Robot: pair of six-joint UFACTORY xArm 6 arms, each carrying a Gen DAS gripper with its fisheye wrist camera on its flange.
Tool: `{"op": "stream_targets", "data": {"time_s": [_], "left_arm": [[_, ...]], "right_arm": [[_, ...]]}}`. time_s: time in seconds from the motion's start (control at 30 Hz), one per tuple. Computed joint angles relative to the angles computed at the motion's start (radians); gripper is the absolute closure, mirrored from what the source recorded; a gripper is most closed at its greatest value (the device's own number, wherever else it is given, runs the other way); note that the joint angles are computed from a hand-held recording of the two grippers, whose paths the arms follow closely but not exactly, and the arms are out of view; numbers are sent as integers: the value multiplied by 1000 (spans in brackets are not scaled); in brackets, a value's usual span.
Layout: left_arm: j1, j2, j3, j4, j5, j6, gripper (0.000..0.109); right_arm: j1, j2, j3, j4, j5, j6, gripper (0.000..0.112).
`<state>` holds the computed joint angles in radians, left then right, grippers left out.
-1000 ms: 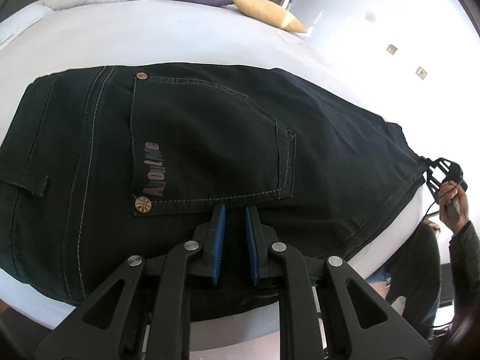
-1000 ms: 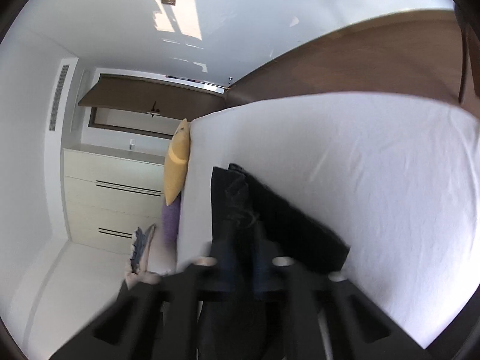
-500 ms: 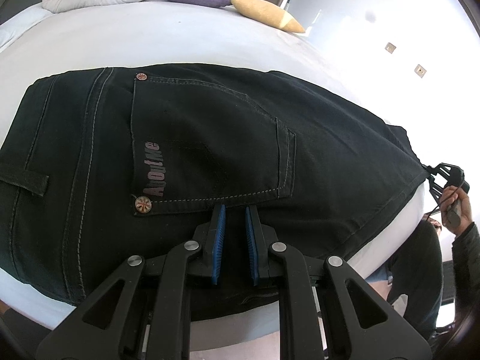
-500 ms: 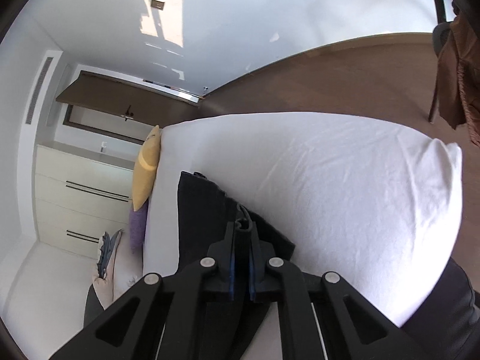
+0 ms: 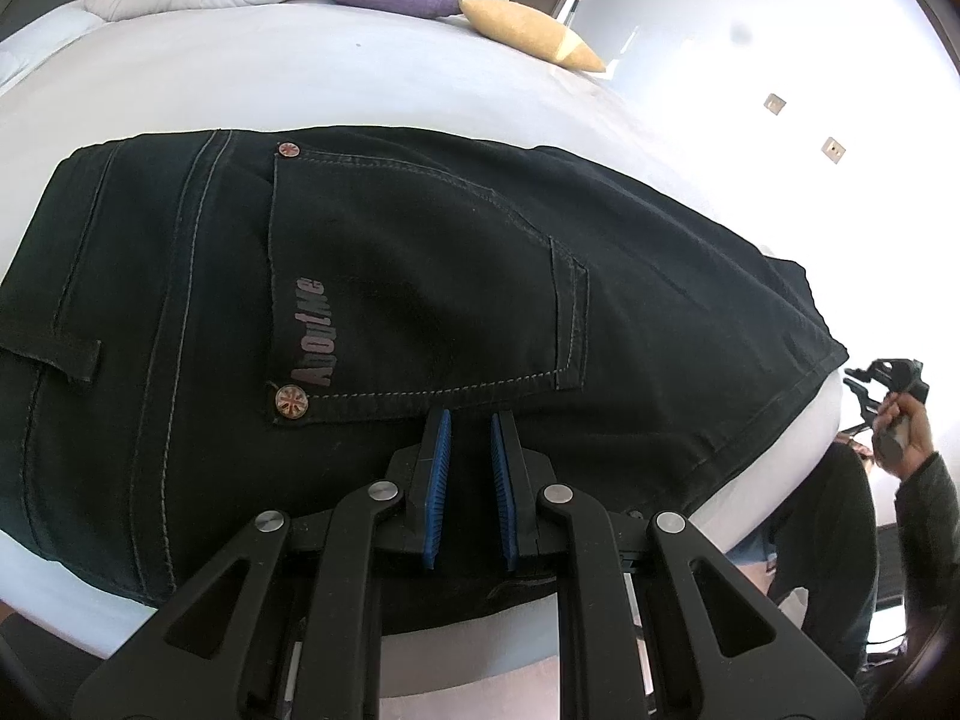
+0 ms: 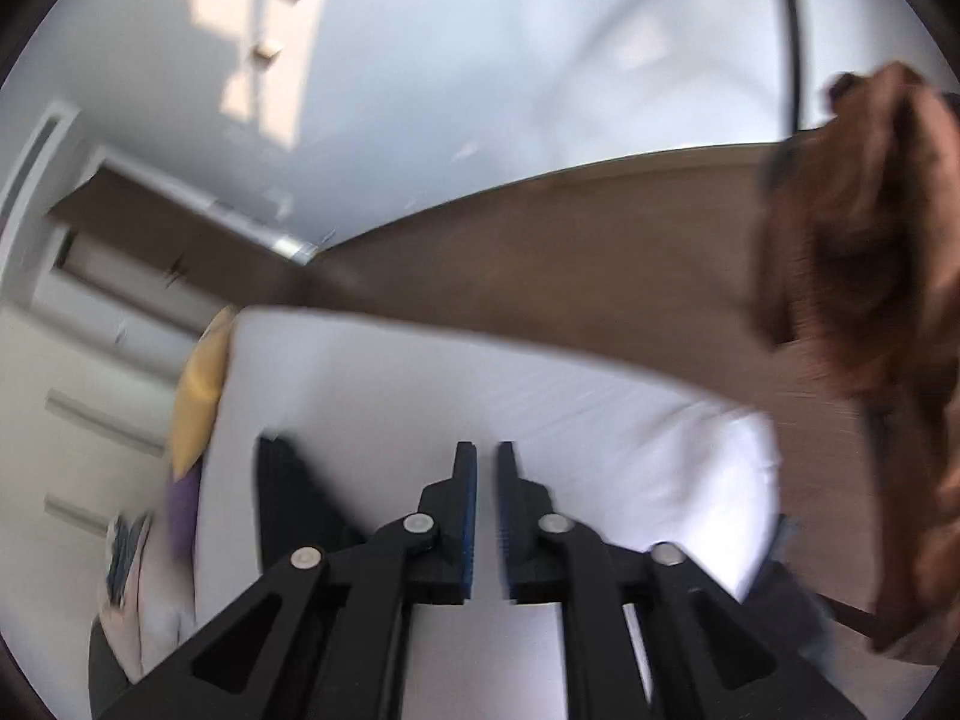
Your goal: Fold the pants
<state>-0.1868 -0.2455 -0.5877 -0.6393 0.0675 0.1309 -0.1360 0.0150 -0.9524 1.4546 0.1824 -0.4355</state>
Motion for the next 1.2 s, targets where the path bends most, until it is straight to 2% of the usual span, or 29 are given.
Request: {"op": "stream_targets", "data": {"time_s": [0.07, 0.13, 0.2, 0.27, 0.3, 0.33, 0.43, 0.47, 0.53, 0.63, 0.77, 1.1, 1.13, 1.17, 1.2], "left_arm": [[-3, 1, 2, -40, -8, 31, 95], [-3, -4, 9, -39, -15, 29, 95], [0, -11, 18, -8, -18, 0, 95], [-4, -9, 23, 3, -24, -12, 95], [-4, -11, 24, 0, -23, -8, 95], [0, -17, 28, 10, -16, -17, 95], [5, -30, 36, 47, -6, -46, 95], [6, -31, 35, 60, -3, -59, 95], [14, -42, 40, 105, 9, -99, 95], [21, -51, 47, 154, 13, -136, 95], [22, -65, 55, 196, 20, -174, 95], [24, -70, 54, 189, 30, -168, 95], [25, -69, 51, 204, 33, -180, 95], [28, -69, 49, 231, 39, -202, 95], [32, -71, 49, 264, 46, -227, 95]], "right_arm": [[-13, -63, 24, 68, 63, -131, 99], [-10, -128, 43, 97, 216, -259, 97], [24, -160, 50, 49, 426, -302, 85], [63, -144, 39, 22, 635, -294, 47], [104, -131, 40, 37, 709, -290, 41], [129, -123, 41, 45, 741, -293, 38], [228, -86, 30, 69, 773, -307, 41], [244, -63, 15, 51, 793, -284, 53], [273, -31, -4, 15, 800, -225, 63], [289, 4, -20, -20, 830, -175, 63], [309, 28, -27, -33, 828, -149, 63], [329, 87, -68, -16, 837, -146, 63], [334, 90, -71, -15, 834, -154, 68], [333, 91, -71, -23, 831, -160, 87], [339, 94, -73, -45, 816, -154, 98]]}}
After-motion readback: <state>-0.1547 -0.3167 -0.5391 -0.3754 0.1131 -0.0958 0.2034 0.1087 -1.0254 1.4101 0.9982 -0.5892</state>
